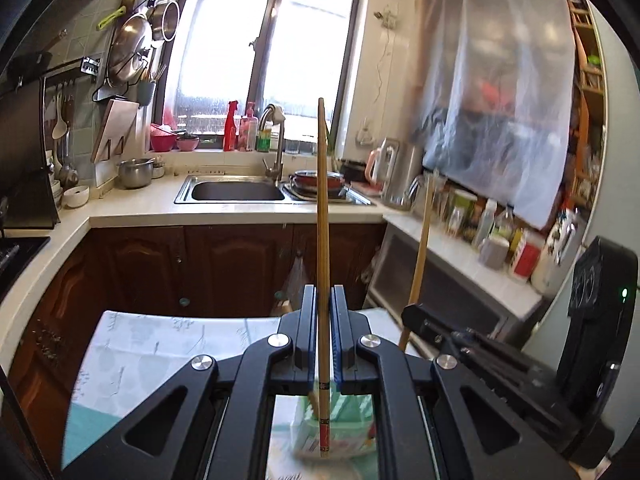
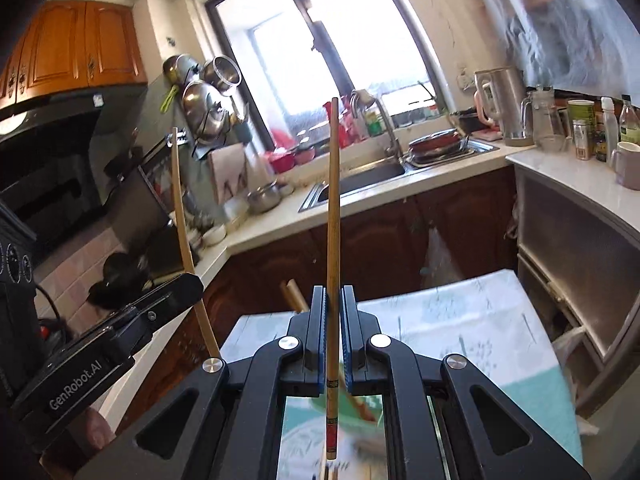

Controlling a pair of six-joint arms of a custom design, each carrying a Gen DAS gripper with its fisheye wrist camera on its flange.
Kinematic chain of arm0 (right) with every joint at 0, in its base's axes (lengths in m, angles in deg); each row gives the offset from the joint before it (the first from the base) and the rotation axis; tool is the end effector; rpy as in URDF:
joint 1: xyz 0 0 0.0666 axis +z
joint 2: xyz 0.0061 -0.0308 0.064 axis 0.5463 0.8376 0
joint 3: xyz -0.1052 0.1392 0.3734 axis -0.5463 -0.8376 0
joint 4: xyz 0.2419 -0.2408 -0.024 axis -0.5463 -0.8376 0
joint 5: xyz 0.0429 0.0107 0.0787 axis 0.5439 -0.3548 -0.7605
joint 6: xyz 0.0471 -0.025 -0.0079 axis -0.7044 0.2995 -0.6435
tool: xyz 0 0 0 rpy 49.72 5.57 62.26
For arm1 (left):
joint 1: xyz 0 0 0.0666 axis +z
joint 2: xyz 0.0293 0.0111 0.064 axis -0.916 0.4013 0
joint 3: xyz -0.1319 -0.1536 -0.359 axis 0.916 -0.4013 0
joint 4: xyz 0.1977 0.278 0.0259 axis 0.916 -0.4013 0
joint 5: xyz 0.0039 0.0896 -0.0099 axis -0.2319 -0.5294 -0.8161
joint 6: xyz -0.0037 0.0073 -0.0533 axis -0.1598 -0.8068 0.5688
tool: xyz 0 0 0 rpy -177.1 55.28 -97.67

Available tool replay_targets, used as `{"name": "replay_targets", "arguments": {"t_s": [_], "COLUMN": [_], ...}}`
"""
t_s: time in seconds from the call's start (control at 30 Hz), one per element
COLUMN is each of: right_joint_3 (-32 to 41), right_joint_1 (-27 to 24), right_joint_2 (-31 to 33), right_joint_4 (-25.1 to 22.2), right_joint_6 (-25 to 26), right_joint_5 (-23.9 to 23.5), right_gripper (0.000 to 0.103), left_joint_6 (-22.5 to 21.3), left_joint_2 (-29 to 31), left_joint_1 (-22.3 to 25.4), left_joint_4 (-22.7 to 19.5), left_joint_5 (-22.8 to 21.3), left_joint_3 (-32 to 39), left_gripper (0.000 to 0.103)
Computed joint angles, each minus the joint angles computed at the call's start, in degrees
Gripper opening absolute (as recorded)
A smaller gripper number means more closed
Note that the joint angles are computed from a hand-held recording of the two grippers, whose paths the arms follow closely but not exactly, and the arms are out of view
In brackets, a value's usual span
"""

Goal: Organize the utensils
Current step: 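Lift both chopsticks upright and drop them into the green holder, opening both tools, then move both open tools back down to the remaining chopsticks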

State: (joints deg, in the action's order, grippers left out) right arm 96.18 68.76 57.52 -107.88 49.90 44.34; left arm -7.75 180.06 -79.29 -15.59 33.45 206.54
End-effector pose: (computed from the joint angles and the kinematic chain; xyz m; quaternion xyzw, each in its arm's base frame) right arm 0.5120 0.3405 0.6102 0.1864 0.8112 0.0798 0.5485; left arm 0.5819 -0.1486 0.6172 0.1912 0.8083 -0.2342 0.5051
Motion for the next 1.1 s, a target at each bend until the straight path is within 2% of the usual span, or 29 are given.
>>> {"name": "replay_targets", "arguments": {"t_s": [0.13, 0.2, 0.23, 0.3, 0.47, 0.57, 0.73, 0.83, 0.93, 1.0, 1.1], "right_joint_3": [-0.4, 0.3, 0.0, -4.1, -14.6, -19.3, -26.6, -29.1, -31.5, -33.1, -35.2], "right_joint_1": [-2.4, -3.0, -3.2, -3.5, -3.8, -3.8, -3.6, -3.0, -2.5, -2.2, -1.9], "right_joint_2": [1.3, 2.9, 3.4, 2.7, 0.7, 0.1, -0.3, -1.1, -1.9, -2.6, -3.6], "right_joint_4": [3.0, 3.0, 3.2, 6.0, 14.5, 18.0, 23.1, 22.8, 22.4, 22.5, 22.7], "right_joint_6": [3.2, 5.9, 6.9, 9.0, 11.8, 13.5, 14.5, 13.4, 12.6, 11.9, 9.9], "right_joint_5": [-0.2, 0.0, 0.3, 0.9, 1.5, 0.7, -2.5, -5.3, -7.1, -7.4, -8.1], "right_gripper": [0.006, 0.006, 0.006, 0.006, 0.006, 0.006, 0.007, 0.007, 0.008, 0.01, 0.017], "left_joint_6": [2.9, 2.9, 3.1, 2.7, 3.1, 3.4, 3.3, 2.9, 2.6, 2.8, 2.0], "left_joint_2": [2.0, 1.8, 1.2, 0.7, 0.3, -0.1, -0.4, -0.5, -0.2, 0.1, 0.1], "left_joint_1": [-1.3, -1.6, -1.6, -1.9, -1.7, -1.4, -0.6, -0.2, 0.3, 0.7, 1.3], "left_joint_4": [5.0, 8.1, 11.1, 14.4, 19.0, 20.9, 19.9, 18.5, 15.4, 12.9, 10.2], "left_joint_5": [-1.1, -1.2, -1.4, -2.1, -1.2, -0.3, 2.1, 3.2, 3.7, 4.2, 5.1], "left_joint_3": [-0.9, -3.7, -6.5, -9.8, -15.3, -18.7, -21.3, -21.9, -21.0, -20.1, -19.5], "left_gripper": [0.004, 0.004, 0.004, 0.004, 0.004, 0.004, 0.004, 0.006, 0.022, 0.047, 0.051]}}
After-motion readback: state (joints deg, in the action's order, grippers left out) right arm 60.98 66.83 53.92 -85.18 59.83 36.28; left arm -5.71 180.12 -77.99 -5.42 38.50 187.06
